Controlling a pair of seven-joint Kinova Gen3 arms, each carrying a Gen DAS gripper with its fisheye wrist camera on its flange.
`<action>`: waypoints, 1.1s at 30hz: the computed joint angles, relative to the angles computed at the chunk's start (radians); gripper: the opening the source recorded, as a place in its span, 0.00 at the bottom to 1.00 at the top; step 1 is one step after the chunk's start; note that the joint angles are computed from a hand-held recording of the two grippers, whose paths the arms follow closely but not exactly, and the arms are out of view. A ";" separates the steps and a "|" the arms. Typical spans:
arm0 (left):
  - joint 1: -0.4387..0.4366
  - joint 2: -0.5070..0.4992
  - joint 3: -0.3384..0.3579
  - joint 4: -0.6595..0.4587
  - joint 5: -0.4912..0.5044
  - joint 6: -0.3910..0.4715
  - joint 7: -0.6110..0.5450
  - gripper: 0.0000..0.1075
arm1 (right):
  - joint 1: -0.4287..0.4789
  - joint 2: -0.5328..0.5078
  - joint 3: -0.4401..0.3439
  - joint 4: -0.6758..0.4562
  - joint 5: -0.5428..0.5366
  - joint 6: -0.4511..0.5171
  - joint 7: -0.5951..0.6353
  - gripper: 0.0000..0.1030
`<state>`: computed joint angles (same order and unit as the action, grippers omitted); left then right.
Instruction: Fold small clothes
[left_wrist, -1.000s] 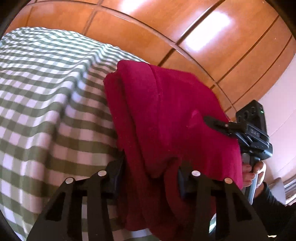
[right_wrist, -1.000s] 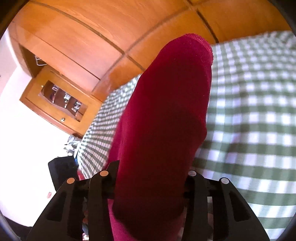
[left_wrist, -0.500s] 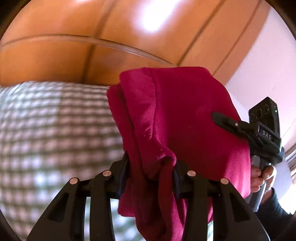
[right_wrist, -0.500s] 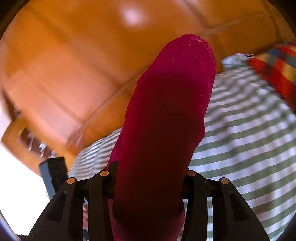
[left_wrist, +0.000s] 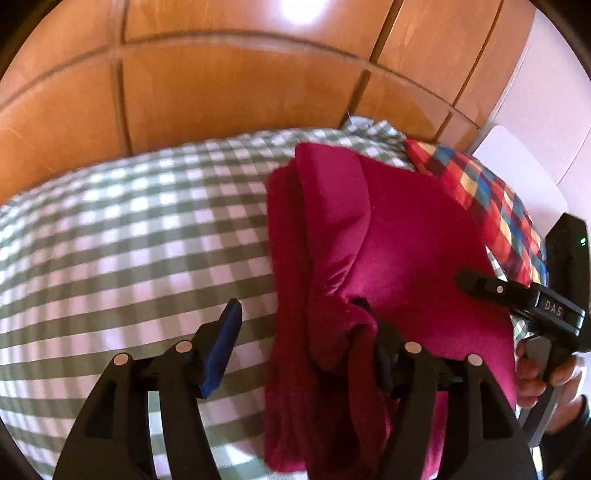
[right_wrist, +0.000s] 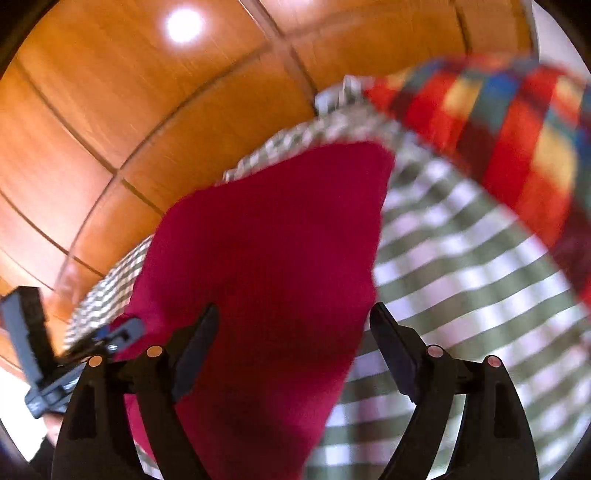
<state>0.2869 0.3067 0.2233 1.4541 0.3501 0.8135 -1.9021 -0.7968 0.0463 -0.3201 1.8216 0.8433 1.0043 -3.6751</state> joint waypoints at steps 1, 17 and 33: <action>-0.004 -0.029 -0.001 0.026 0.004 -0.028 -0.009 0.59 | -0.046 -0.006 0.018 0.002 0.020 0.041 -0.009 0.80; 0.100 -0.120 -0.025 0.173 -0.265 -0.182 0.195 0.53 | -0.289 0.313 0.058 -0.396 0.001 0.464 0.233 0.44; 0.024 -0.365 -0.048 0.344 -0.103 -0.284 0.124 0.73 | -0.474 0.415 0.175 -0.616 -0.032 0.730 0.087 0.84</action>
<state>0.3105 -0.0582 0.1755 1.7982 0.2475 0.5291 -1.7785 -1.2712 0.4608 -0.1448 1.2058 0.8113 1.7348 -3.5882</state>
